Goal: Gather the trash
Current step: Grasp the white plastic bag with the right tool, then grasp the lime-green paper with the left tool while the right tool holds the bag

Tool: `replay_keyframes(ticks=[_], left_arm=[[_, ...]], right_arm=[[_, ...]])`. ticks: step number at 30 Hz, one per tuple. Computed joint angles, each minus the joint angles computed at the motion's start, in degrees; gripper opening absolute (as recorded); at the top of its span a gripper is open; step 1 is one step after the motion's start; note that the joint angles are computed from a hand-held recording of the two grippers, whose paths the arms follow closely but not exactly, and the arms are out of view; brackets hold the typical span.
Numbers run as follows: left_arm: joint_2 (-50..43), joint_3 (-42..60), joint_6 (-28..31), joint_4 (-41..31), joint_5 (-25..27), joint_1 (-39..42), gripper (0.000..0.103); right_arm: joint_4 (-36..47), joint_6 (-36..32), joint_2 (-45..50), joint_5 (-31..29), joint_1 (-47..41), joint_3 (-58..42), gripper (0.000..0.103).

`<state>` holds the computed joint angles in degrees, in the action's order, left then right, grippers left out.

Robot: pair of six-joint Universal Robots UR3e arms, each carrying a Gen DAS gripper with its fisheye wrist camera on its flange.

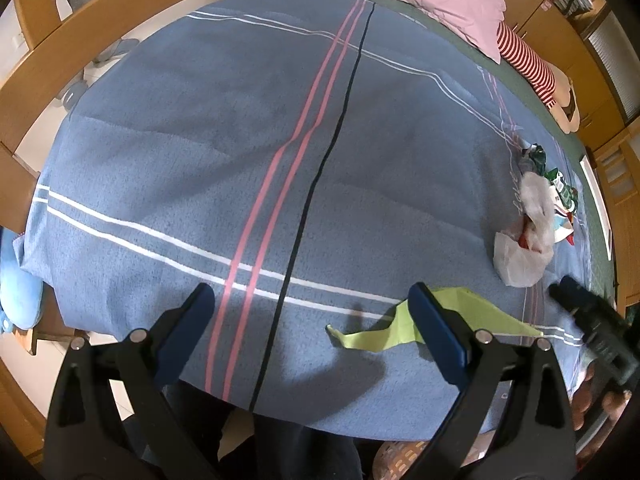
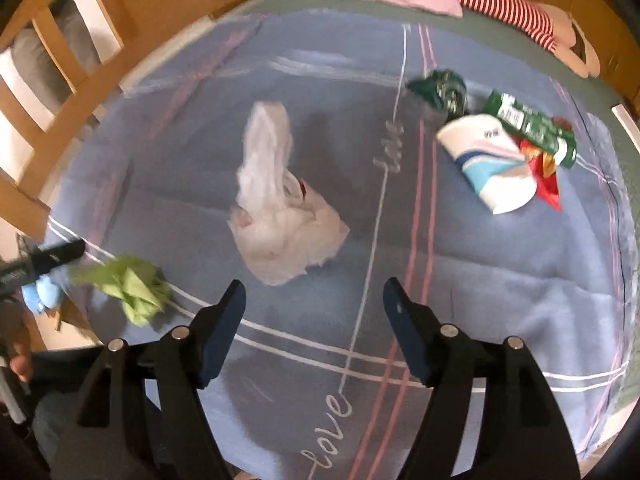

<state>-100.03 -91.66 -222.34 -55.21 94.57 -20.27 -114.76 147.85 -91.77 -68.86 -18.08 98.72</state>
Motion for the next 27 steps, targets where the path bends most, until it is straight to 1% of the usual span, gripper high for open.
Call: replay_keyframes(ticks=[1, 2, 3, 5, 7, 8, 9, 11, 12, 14, 15, 16, 17, 18, 19, 21, 23, 24, 25, 27], left_arm=[[-0.10, 0.07, 0.01, -0.01, -0.01, -0.02, 0.097], [-0.18, 0.11, 0.05, -0.01, -0.04, -0.06, 0.097], [-0.26, 0.19, 0.11, -0.06, -0.11, -0.07, 0.097], [-0.38, 0.27, 0.07, -0.14, -0.32, 0.03, 0.097], [-0.30, -0.03, 0.02, -0.07, -0.62, 0.40, 0.097], [-0.29, -0.10, 0.02, -0.12, -0.68, 0.59, 0.097], [-0.38, -0.05, -0.12, -0.22, -0.62, 0.62, 0.097], [-0.53, 0.19, -0.27, -0.50, -0.63, 0.67, 0.097], [-0.54, 0.18, -0.17, -0.32, -0.75, 0.67, 0.097], [-0.65, 0.25, 0.24, -0.27, -0.71, 0.62, 0.097], [-0.62, 0.20, 0.25, -0.38, -0.77, 0.70, 0.097], [-0.31, -0.22, 0.11, -0.28, -1.08, 1.01, 0.097], [0.04, -0.69, 0.03, -0.06, -1.21, 1.18, 0.097], [0.23, -0.94, -0.12, 0.11, -1.24, 1.28, 0.097], [0.35, -1.03, -0.19, 0.19, -1.15, 1.29, 0.097], [0.54, -1.38, -0.07, 0.48, -1.20, 1.29, 0.097], [0.55, -1.48, 0.06, 0.48, -1.30, 1.19, 0.097], [0.66, -1.64, 0.09, 0.51, -1.42, 1.20, 0.097], [0.89, -1.96, 0.05, 0.72, -1.57, 1.32, 0.097], [1.08, -2.15, -0.20, 0.72, -1.39, 1.23, 0.097]], right_arm=[[-1.00, 0.84, -1.06, 2.51, -1.57, 0.69, 0.070], [-3.94, 4.00, -0.87, 5.25, -2.31, 0.86, 0.070], [-5.85, 6.63, -0.85, 6.13, -2.65, 1.17, 0.070], [-10.83, 12.91, 3.88, 5.17, 0.89, -1.64, 0.070], [-11.42, 17.52, 9.60, 4.39, 4.77, -7.73, 0.070], [-10.89, 18.34, 10.93, 4.49, 5.54, -9.19, 0.070], [-9.86, 19.45, 13.64, 3.53, 6.97, -11.86, 0.070], [-9.72, 22.17, 19.61, -0.98, 10.91, -17.13, 0.070], [-9.50, 22.48, 20.35, -2.04, 11.70, -18.02, 0.070], [-12.14, 22.73, 21.85, -8.69, 15.29, -17.74, 0.068], [-13.18, 22.59, 21.41, -9.43, 15.73, -16.55, 0.059], [-13.35, 21.94, 20.80, -10.25, 15.98, -15.45, 0.053], [-12.13, 21.40, 19.71, -9.24, 15.29, -14.51, 0.046], [-11.07, 20.08, 18.03, -7.09, 13.79, -12.84, 0.042], [-10.48, 19.36, 17.49, -6.15, 13.19, -12.44, 0.039], [-8.16, 17.07, 14.69, -3.49, 10.97, -10.57, 0.031], [-2.44, 14.55, 11.83, 3.84, 6.28, -8.86, 0.029], [5.15, 14.68, 10.75, 11.11, 1.77, -9.06, 0.029], [9.15, 12.54, 11.41, 15.21, -0.33, -9.38, 0.029], [18.86, 8.38, 12.35, 19.54, -3.44, -10.55, 0.029]])
